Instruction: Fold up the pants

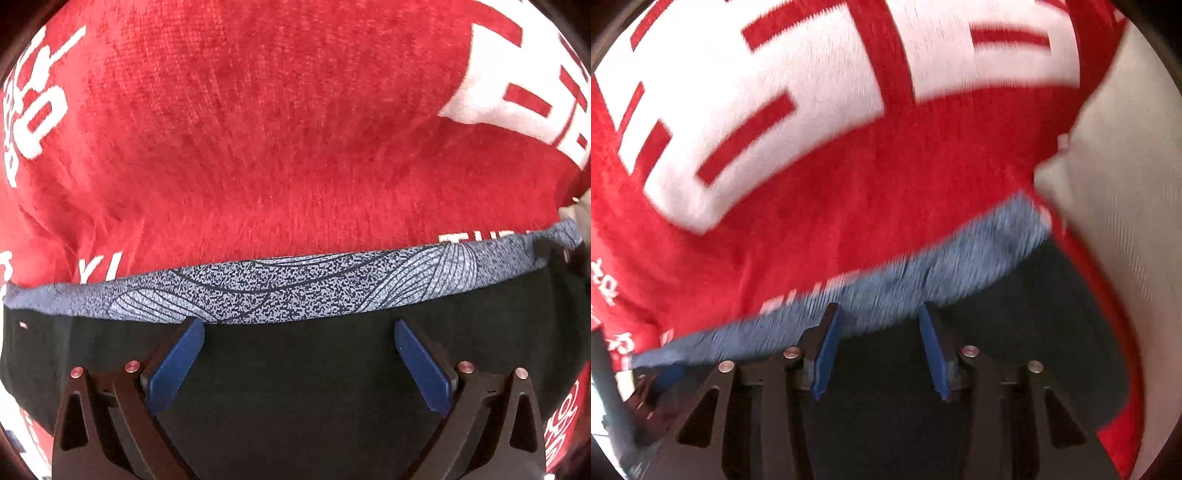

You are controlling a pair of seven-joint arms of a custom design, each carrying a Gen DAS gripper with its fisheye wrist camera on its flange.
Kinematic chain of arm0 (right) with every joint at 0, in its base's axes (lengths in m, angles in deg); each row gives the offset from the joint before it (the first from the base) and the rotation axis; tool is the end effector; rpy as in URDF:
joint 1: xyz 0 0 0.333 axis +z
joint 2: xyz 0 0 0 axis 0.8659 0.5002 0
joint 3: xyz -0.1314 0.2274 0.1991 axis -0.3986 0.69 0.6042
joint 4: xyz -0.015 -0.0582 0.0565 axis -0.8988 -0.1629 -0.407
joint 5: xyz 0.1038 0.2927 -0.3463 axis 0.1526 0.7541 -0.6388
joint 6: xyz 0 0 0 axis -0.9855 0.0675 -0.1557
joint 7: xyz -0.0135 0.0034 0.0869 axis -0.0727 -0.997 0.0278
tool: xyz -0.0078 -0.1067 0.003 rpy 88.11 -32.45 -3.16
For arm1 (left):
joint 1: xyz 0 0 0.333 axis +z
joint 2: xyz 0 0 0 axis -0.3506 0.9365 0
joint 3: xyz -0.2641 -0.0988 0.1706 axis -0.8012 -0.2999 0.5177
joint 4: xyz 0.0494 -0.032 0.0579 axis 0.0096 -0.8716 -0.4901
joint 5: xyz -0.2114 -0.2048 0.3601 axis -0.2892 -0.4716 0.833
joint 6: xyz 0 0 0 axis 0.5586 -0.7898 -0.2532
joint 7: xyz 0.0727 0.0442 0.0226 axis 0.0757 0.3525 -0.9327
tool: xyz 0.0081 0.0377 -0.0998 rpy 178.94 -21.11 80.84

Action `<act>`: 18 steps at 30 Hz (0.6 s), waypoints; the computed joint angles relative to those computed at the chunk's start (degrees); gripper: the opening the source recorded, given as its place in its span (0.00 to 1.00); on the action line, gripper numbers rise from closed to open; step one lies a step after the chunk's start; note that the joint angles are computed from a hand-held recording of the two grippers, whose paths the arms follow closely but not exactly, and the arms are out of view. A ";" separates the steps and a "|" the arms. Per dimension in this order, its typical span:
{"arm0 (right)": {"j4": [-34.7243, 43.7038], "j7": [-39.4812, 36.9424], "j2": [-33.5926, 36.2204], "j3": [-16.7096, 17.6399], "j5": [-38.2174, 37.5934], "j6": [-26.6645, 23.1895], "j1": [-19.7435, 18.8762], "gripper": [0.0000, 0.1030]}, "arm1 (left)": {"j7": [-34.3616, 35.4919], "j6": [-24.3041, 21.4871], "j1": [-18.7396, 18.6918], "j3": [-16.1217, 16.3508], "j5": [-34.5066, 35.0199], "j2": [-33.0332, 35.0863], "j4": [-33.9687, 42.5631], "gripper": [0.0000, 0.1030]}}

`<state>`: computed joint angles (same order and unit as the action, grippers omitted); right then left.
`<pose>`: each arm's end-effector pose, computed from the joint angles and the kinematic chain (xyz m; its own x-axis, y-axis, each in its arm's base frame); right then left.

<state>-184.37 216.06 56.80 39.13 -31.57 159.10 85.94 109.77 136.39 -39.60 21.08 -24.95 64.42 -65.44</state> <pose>0.5733 0.3777 0.5635 -0.3304 -0.9292 -0.1658 -0.8778 0.3670 -0.3078 0.5831 -0.3621 0.5136 -0.1595 -0.9870 -0.0203 -0.9481 0.1589 -0.2754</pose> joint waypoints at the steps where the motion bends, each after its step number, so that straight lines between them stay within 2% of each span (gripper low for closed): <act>1: 1.37 1.07 0.81 -0.15 -2.28 -2.37 0.16 0.44 | 0.21 0.21 0.03 0.00 -0.14 -0.07 0.01 1.00; 3: 1.31 3.94 0.17 -0.52 -1.94 -3.15 -0.09 0.45 | -0.55 -0.87 -0.40 -0.46 -0.72 -0.91 0.04 1.00; 7: -0.94 5.13 -3.96 0.32 -0.71 -4.26 0.22 0.47 | 0.06 0.20 -0.05 0.04 -0.22 0.96 0.86 1.00; 9: -3.22 6.09 -7.10 1.22 -1.00 -5.03 0.86 0.54 | 0.05 0.00 -0.16 0.16 -0.18 1.52 1.61 1.00; 11: -5.02 7.92 -8.97 2.00 -1.22 -6.48 1.31 0.71 | 1.03 1.16 0.30 0.56 -0.49 1.74 0.97 1.00; 14: -9.57 10.14 -10.97 1.92 3.27 -4.84 1.43 0.73 | 1.11 1.18 0.12 0.44 -0.69 1.29 0.68 1.00; 15: -11.25 11.57 -12.12 2.46 0.68 -2.73 1.41 0.74 | 1.10 0.90 0.07 0.33 -0.94 0.27 -0.05 1.00; 18: -9.16 10.69 -10.41 2.44 0.86 -4.68 1.35 0.80 | 1.95 0.80 0.29 0.33 -1.43 1.40 1.00 1.00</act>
<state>-193.53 226.75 46.39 41.56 -30.70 154.42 87.29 111.72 137.19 -39.31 21.41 -26.38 65.82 -64.44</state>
